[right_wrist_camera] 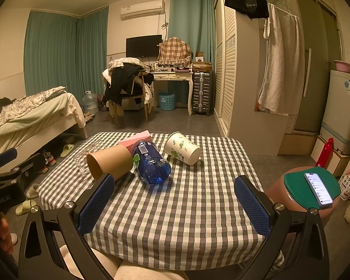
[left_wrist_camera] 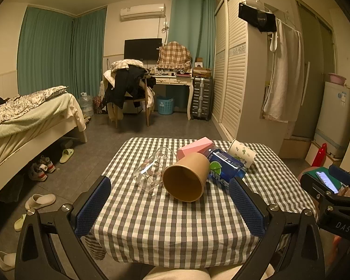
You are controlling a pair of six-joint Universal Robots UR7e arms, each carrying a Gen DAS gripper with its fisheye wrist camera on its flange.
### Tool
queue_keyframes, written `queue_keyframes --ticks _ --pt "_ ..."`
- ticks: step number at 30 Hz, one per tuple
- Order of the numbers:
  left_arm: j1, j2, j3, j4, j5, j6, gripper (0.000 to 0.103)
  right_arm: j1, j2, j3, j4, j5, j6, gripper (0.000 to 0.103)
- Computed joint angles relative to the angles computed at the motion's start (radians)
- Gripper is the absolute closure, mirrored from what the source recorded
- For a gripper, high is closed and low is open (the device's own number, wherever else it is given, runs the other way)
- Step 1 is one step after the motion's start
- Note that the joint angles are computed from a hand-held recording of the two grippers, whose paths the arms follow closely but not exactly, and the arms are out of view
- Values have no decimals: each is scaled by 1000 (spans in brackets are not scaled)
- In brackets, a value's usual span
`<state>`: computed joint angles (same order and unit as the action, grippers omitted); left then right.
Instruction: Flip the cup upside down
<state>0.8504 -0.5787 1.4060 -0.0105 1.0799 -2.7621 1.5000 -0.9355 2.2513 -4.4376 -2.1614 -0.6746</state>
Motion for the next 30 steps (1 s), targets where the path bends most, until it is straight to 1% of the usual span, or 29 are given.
queue_keyframes --ticks 13,30 --pt "2 1 -2 2 -1 1 0 -2 20 -8 -11 7 -3 0" --pt "3 -1 2 0 -2 4 0 10 5 -16 18 1 -4 0"
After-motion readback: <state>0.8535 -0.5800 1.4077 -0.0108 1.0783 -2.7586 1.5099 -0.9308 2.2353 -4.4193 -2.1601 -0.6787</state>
